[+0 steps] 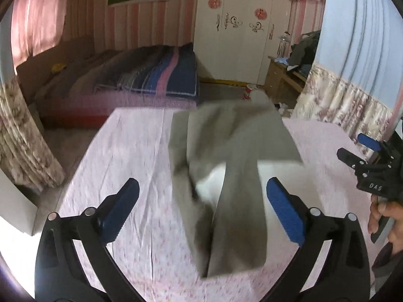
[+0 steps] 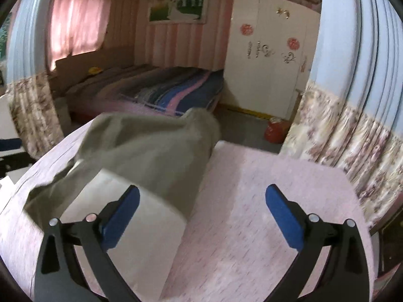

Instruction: Fold large clothes

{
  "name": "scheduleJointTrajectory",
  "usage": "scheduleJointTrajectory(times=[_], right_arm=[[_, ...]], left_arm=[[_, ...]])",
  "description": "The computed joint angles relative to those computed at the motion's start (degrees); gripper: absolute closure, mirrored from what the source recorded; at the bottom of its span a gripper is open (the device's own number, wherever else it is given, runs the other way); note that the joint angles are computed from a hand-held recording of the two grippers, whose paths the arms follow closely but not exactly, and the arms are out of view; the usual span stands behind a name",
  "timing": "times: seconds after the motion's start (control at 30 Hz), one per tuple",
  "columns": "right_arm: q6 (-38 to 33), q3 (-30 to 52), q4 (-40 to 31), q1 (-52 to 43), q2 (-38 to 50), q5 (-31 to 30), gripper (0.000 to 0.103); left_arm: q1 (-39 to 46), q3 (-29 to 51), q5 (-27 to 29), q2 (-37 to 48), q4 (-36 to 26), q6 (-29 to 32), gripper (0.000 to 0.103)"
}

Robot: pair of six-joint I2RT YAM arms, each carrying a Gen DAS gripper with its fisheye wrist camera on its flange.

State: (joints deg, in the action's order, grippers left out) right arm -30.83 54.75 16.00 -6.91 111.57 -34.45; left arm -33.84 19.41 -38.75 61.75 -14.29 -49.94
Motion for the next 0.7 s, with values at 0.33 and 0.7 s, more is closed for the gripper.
scheduleJointTrajectory(times=[0.33, 0.7], right_arm=[[13.8, 23.5, -8.0, 7.9, 17.0, 6.5, 0.003], [14.0, 47.2, -11.7, 16.2, 38.4, 21.0, 0.002]], left_arm=[[19.0, 16.2, 11.2, 31.4, 18.5, 15.2, 0.003], [30.4, 28.7, 8.8, 54.6, 22.1, 16.0, 0.003]])
